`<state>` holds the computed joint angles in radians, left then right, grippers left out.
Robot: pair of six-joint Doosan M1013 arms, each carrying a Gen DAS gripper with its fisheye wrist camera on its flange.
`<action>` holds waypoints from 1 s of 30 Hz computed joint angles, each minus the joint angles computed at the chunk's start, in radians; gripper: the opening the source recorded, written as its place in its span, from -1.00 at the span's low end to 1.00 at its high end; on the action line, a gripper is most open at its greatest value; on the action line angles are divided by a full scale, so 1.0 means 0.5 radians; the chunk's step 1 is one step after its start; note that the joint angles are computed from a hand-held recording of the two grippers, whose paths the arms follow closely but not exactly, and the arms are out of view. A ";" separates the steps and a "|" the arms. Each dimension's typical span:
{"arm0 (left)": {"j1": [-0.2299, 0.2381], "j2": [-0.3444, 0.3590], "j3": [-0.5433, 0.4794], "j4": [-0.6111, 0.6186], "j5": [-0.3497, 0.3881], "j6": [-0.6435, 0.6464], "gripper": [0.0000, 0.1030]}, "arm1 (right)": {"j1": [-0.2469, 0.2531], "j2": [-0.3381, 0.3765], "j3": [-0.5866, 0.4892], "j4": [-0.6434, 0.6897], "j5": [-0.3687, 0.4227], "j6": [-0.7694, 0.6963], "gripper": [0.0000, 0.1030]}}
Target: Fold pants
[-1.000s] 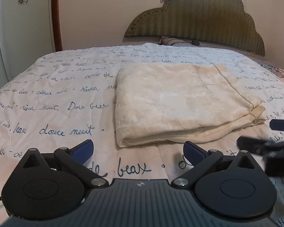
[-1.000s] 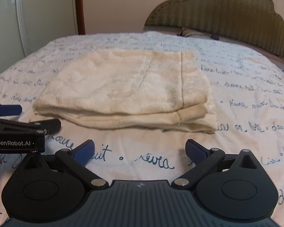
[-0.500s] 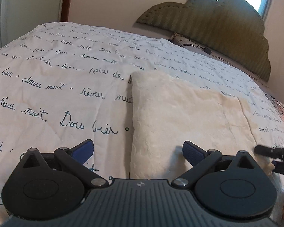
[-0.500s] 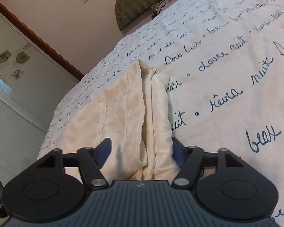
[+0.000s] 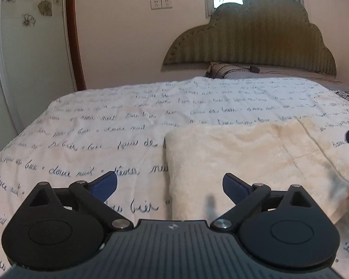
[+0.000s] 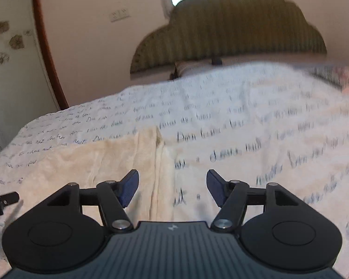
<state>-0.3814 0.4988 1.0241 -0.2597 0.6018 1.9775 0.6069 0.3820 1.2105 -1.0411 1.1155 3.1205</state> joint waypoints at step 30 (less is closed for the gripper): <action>-0.111 0.469 -0.822 0.285 0.631 -0.312 0.96 | -0.171 0.377 -0.636 0.531 0.121 -1.132 0.54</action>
